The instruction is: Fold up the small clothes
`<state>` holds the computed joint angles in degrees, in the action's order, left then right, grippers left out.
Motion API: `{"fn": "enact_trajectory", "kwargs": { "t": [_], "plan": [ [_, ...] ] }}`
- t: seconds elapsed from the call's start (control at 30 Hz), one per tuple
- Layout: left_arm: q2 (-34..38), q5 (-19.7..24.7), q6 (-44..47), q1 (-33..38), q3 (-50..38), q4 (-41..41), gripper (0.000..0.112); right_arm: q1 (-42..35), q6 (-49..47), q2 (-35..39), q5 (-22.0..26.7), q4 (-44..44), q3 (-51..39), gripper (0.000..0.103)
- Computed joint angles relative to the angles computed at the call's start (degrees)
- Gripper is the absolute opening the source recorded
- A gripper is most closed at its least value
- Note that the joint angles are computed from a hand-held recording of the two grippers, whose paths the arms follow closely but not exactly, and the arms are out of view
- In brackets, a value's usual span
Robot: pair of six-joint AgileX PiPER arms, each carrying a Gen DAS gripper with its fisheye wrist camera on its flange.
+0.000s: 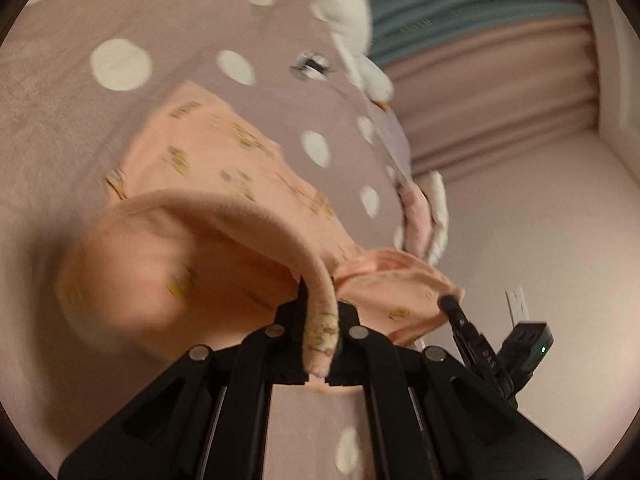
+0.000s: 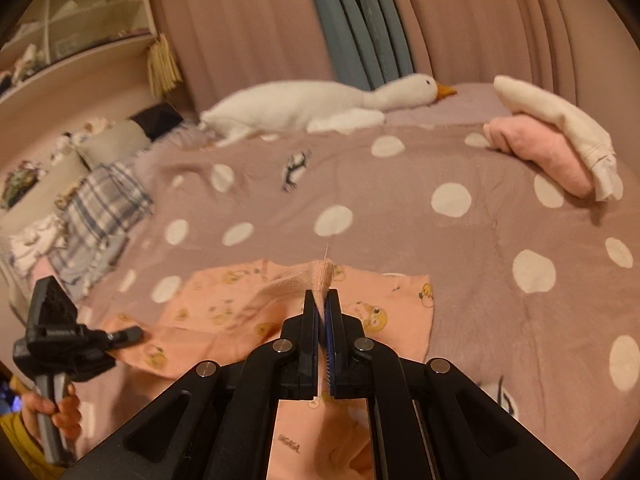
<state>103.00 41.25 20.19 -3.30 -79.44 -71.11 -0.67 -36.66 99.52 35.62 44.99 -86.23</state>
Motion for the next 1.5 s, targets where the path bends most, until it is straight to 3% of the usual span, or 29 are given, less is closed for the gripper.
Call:
{"fn": "enact_trajectory", "kwargs": {
  "t": [0.2, 0.37, 0.6, 0.77, 0.93, 1.07, 1.37, 1.5],
  "plan": [
    [-8.2, 3.2, -7.2, -5.3, -2.5, 12.4, 0.002, -3.8, -7.0, -11.8, 1.7, 6.0, 9.6, 0.004],
    [-14.5, 6.5, -16.3, -9.2, -9.2, 26.3, 0.003, -7.7, -14.5, -16.5, 4.2, 14.3, 13.9, 0.004],
    [-18.6, 9.6, -18.5, -11.2, -18.5, 30.9, 0.003, -7.9, -15.5, -19.5, 4.7, 16.6, 15.7, 0.004],
    [-15.4, 14.1, -18.5, -10.1, -27.9, 31.5, 0.003, -5.2, -11.6, -19.6, 3.0, 12.7, 14.5, 0.004],
    [-7.6, 21.3, -22.1, -8.0, -43.2, 35.6, 0.004, -3.0, -5.7, -18.0, 2.7, 7.6, 9.8, 0.004],
    [-2.7, 22.4, -21.1, -4.1, -46.9, 31.8, 0.003, -2.4, -1.5, -15.0, 2.9, 4.2, 5.4, 0.004],
    [7.2, 22.0, -21.3, -1.1, -38.4, 33.1, 0.009, -0.3, 13.5, -3.2, 5.3, -11.8, -5.6, 0.004],
    [9.7, 21.6, -20.9, -0.2, -30.3, 32.1, 0.033, 1.0, 20.1, 4.0, 5.9, -17.6, -11.0, 0.004]
  ]
}}
